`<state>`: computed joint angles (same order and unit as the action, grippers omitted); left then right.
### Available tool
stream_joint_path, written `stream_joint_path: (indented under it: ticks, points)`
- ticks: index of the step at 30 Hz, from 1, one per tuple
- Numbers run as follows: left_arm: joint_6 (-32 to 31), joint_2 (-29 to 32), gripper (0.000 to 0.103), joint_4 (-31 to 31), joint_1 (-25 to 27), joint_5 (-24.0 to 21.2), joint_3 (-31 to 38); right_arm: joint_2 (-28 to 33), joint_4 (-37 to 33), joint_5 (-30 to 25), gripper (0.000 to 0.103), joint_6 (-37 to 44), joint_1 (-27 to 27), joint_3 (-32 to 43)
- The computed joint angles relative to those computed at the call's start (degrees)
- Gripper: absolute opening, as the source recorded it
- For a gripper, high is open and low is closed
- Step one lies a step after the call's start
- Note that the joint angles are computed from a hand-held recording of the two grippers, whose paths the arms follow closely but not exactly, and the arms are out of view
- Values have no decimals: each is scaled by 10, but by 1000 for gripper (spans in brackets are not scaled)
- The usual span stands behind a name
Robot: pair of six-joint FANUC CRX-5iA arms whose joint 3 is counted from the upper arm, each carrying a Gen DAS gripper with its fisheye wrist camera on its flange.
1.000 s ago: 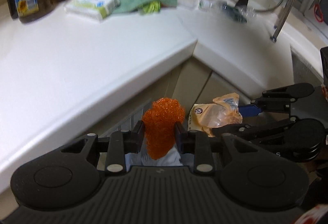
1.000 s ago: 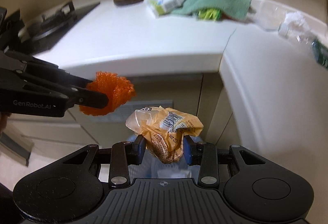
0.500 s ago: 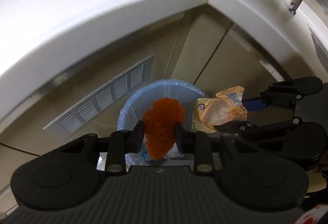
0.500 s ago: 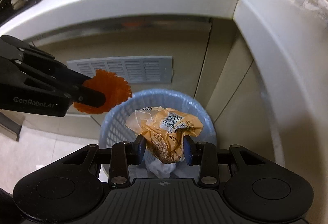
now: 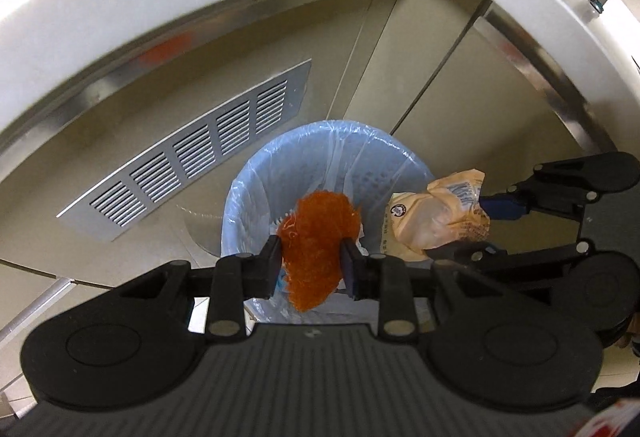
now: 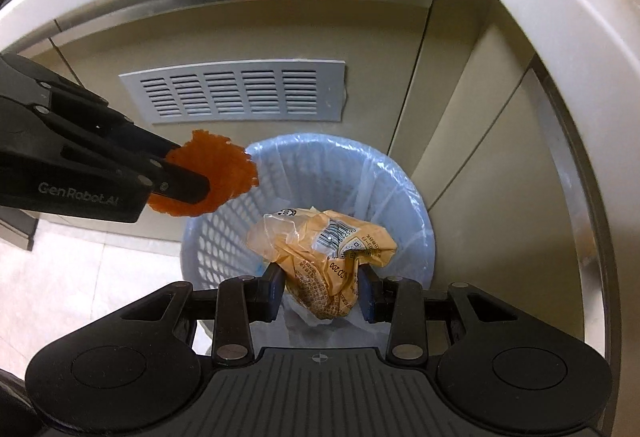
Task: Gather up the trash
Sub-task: 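Carry the scrubber and bread bag over the wastebasket and open both tools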
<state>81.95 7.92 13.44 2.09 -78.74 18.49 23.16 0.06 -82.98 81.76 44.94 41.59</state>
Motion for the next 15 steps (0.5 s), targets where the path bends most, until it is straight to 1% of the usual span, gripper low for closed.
stream_joint_path:
  ticks: [15]
  points:
    - [12, 14, 28, 0, -1, 3, 1, 10, -1, -8, 38, -5, 0, 0]
